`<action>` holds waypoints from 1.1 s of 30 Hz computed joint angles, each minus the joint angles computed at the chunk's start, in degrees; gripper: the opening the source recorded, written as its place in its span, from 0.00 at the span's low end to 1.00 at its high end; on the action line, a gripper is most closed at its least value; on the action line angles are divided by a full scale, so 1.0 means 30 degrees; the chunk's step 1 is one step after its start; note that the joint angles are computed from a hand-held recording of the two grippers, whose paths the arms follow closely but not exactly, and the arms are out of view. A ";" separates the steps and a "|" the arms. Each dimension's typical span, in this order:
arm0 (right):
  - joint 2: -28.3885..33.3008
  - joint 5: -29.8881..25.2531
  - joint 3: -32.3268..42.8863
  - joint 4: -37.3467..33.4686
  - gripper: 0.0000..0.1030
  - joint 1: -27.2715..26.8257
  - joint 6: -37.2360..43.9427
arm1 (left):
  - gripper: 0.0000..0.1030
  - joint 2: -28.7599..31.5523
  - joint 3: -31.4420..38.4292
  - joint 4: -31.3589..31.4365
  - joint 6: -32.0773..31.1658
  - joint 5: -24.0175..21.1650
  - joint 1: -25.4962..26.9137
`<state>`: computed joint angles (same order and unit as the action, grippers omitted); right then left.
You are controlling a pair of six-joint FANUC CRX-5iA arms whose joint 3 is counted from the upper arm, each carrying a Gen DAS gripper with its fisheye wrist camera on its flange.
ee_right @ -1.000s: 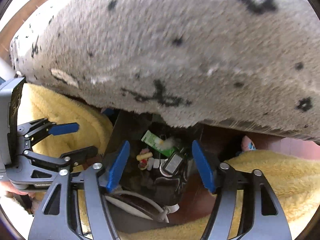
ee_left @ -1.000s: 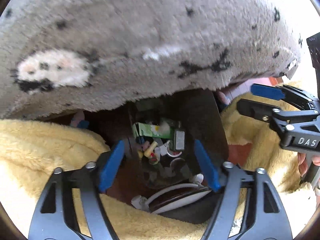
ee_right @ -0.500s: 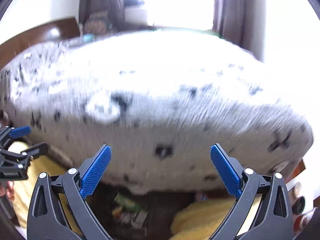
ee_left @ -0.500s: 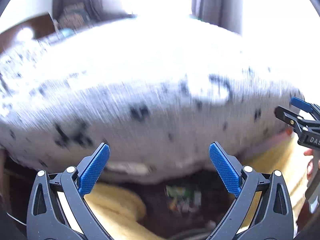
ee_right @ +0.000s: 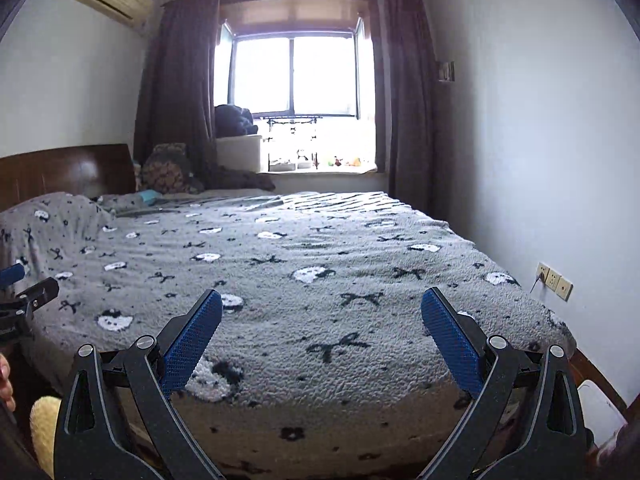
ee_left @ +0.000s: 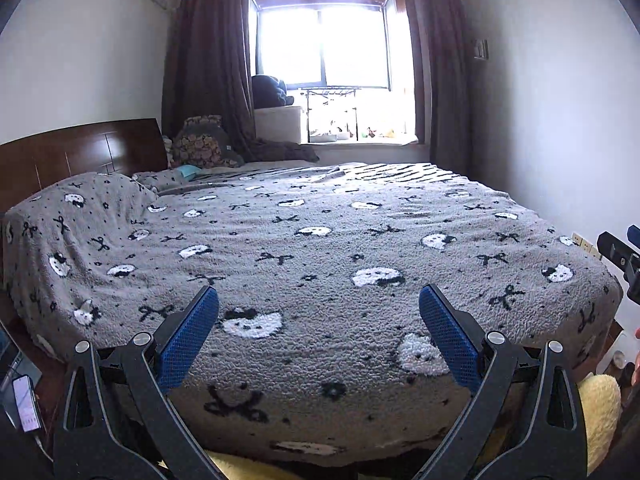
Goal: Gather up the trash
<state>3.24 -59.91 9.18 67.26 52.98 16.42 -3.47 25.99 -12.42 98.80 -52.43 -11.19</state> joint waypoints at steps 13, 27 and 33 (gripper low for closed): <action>0.0820 -0.1142 0.1520 0.0998 0.97 0.0765 0.0363 | 0.92 -0.0568 -0.0044 -0.0626 0.0782 0.0242 -0.0503; 0.0970 -0.1814 0.1742 0.0569 0.97 0.0859 0.0391 | 0.92 -0.0428 -0.0821 0.1857 -0.0624 0.0913 0.0175; 0.0956 -0.1533 0.1771 0.0268 0.97 0.0858 0.0552 | 0.92 -0.0377 -0.0849 0.2027 -0.0845 0.0950 0.0127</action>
